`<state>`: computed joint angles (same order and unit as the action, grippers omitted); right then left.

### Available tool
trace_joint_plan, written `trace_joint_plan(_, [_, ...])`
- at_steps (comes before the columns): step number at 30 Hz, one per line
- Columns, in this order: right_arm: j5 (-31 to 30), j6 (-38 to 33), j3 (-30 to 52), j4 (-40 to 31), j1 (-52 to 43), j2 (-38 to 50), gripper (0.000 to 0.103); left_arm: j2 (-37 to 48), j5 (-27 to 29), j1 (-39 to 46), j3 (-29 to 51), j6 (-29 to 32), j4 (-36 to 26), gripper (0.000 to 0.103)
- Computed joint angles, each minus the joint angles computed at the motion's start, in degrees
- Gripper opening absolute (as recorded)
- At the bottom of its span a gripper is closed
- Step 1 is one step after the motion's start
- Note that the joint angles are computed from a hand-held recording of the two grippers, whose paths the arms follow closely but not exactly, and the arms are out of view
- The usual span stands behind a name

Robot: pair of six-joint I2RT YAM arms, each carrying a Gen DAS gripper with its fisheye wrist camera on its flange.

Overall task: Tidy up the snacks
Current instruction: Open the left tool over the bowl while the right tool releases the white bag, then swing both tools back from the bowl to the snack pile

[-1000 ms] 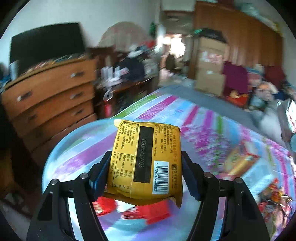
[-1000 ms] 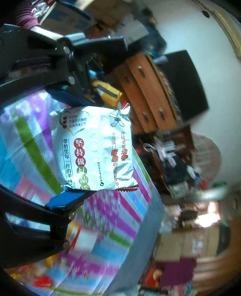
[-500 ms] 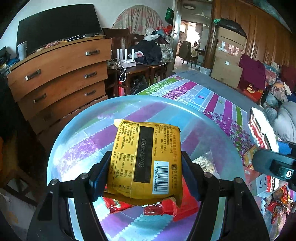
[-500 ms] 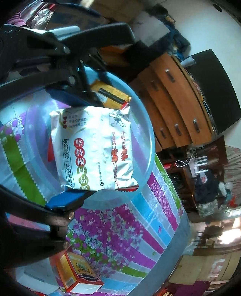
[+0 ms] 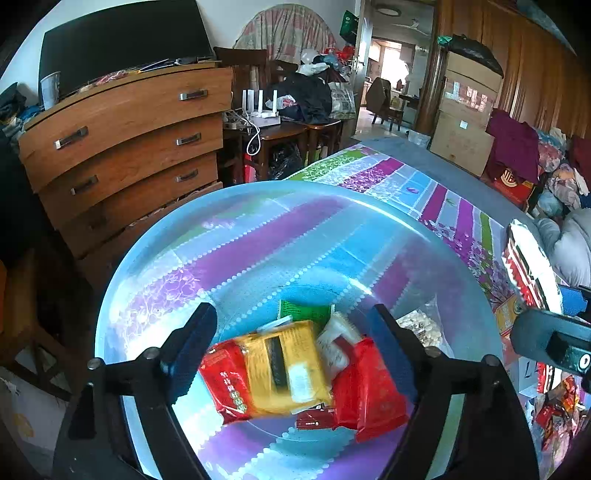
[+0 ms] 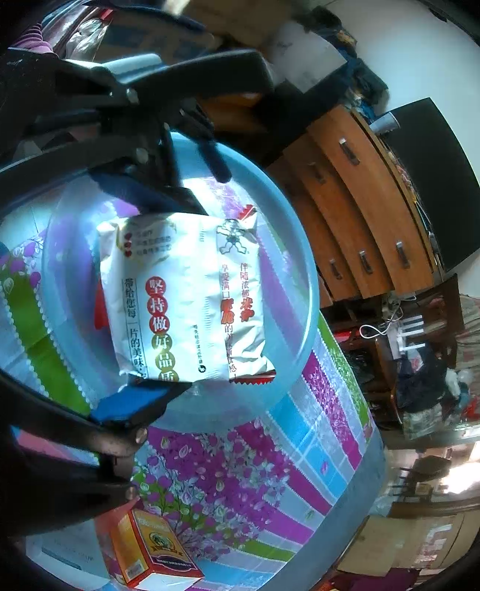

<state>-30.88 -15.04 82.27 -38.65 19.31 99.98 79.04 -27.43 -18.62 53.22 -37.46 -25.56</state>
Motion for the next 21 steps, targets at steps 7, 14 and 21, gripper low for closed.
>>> trace_joint_plan(7, [-1.1,0.4,-0.8,0.7,-0.5,-1.5,0.096,1.2,-0.2,-0.1,1.6,-1.0,-1.9,0.089])
trace_joint_plan(14, [-11.9,-3.3,-19.3,6.1,-12.1,-19.2,0.094,-5.9,-4.2,-6.4,-1.0,-2.5,0.1,0.089])
trace_joint_plan(21, [-20.5,-30.5,-20.6,-11.6,-48.5,-11.9,0.056,-4.3,-11.6,-26.0,1.2,-2.2,5.6,0.089])
